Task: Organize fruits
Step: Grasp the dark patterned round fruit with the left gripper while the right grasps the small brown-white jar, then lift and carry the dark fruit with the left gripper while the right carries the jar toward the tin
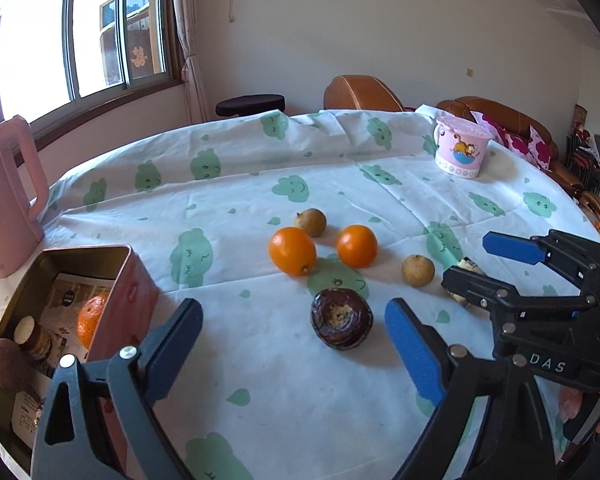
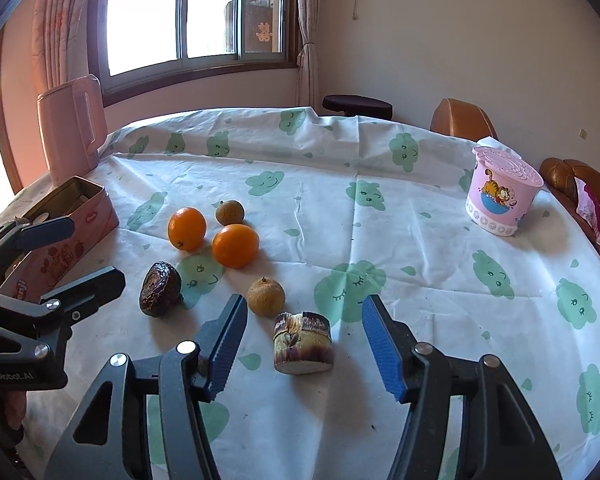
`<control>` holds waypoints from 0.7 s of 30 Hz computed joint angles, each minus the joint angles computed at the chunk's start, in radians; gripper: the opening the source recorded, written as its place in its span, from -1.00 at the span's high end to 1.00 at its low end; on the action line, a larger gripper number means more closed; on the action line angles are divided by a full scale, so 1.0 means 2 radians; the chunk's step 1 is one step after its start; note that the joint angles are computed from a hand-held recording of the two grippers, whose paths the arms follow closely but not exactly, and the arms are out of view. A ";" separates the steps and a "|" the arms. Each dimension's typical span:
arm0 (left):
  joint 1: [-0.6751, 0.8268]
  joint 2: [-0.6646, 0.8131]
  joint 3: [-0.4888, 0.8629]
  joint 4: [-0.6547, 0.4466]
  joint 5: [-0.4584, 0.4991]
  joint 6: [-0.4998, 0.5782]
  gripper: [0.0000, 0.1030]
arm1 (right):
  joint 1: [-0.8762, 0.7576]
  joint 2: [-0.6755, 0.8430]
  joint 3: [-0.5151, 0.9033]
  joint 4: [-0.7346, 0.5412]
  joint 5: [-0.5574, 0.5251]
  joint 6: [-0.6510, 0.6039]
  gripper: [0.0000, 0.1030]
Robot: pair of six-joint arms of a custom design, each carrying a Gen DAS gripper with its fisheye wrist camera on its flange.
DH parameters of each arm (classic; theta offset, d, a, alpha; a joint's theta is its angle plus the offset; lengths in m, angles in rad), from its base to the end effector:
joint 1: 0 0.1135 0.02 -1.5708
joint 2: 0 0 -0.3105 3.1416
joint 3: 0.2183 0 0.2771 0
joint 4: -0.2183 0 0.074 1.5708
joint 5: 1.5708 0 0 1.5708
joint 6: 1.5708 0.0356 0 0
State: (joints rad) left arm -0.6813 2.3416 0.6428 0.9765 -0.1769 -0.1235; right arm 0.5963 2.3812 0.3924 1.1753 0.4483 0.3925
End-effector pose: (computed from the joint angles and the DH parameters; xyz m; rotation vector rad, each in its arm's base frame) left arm 0.2705 -0.2112 -0.0118 0.5416 2.2240 -0.2180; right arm 0.2262 0.1349 -0.0212 -0.0261 2.2848 -0.0271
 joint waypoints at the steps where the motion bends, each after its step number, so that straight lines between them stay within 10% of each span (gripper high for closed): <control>1: -0.002 0.002 0.009 -0.014 0.002 0.001 -0.79 | -0.001 -0.001 0.002 -0.005 -0.004 -0.001 -0.17; 6: -0.001 0.009 0.049 -0.078 0.032 0.004 -0.56 | -0.011 -0.004 0.016 -0.045 -0.023 -0.001 0.08; 11: 0.009 0.016 0.079 -0.131 0.075 0.008 0.21 | -0.025 -0.005 0.034 -0.085 -0.053 -0.004 0.30; 21: 0.013 0.011 0.053 -0.080 0.078 0.003 0.21 | -0.018 -0.004 0.015 -0.042 -0.045 -0.004 0.32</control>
State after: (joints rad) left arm -0.6551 2.3646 0.7489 0.8169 -0.0205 -0.1177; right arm 0.5598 2.3732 0.4225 1.0914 0.3580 0.3843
